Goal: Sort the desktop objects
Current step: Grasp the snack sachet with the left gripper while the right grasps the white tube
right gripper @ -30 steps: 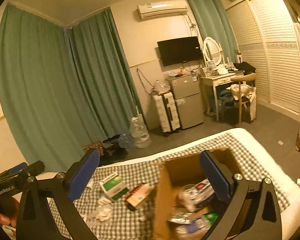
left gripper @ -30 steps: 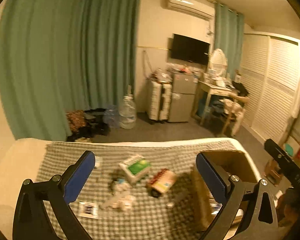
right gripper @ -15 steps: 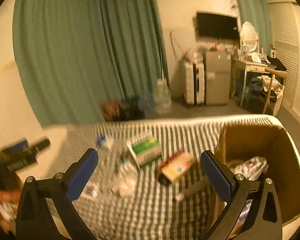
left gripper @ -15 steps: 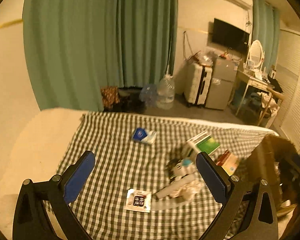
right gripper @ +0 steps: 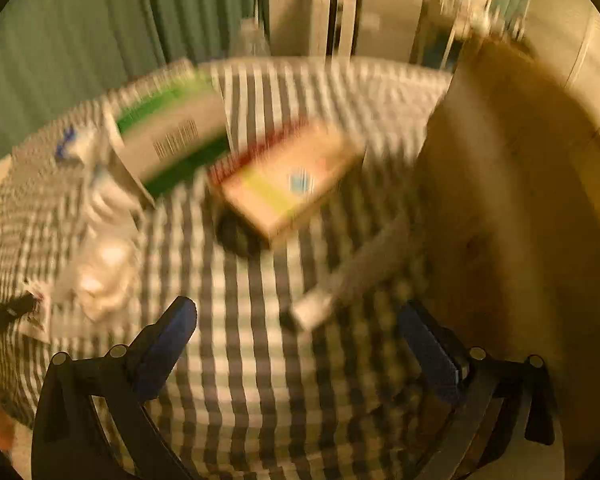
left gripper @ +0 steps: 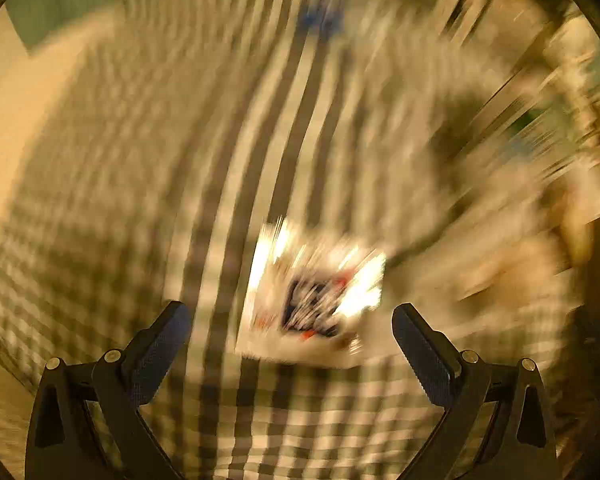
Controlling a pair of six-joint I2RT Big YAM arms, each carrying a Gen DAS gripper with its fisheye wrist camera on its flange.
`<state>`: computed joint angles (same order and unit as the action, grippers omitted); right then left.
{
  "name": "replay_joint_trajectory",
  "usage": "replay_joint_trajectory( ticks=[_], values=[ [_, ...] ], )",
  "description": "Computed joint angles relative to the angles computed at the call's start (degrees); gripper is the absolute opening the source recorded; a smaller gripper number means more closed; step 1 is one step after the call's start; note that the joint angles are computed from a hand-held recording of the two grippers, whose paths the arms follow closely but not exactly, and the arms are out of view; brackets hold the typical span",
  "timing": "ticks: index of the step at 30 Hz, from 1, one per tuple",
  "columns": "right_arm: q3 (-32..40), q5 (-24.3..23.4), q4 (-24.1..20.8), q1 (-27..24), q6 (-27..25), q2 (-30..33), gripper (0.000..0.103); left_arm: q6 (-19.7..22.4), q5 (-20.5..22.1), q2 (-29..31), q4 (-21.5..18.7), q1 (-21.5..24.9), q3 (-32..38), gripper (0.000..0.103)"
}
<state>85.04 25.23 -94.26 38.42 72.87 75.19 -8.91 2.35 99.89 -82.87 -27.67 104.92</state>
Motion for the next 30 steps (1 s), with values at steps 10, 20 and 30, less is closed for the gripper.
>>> replay_joint_trajectory(
  ticks=[10, 20, 30],
  values=[
    [-10.6, -4.9, 11.8, -5.3, -0.7, -6.4, 0.089, -1.3, 0.8, -4.8, 5.2, 0.2, -4.7, 0.052],
    [-13.1, -4.7, 12.5, -4.3, 0.9, -12.5, 0.023, -2.1, 4.6, -10.3, 7.8, 1.1, -7.9, 0.003],
    [-2.4, 5.4, 10.8, 7.0, -0.3, -14.3, 0.019, -3.1, 4.0, -16.9, 10.1, 0.6, -4.1, 0.003]
  ],
)
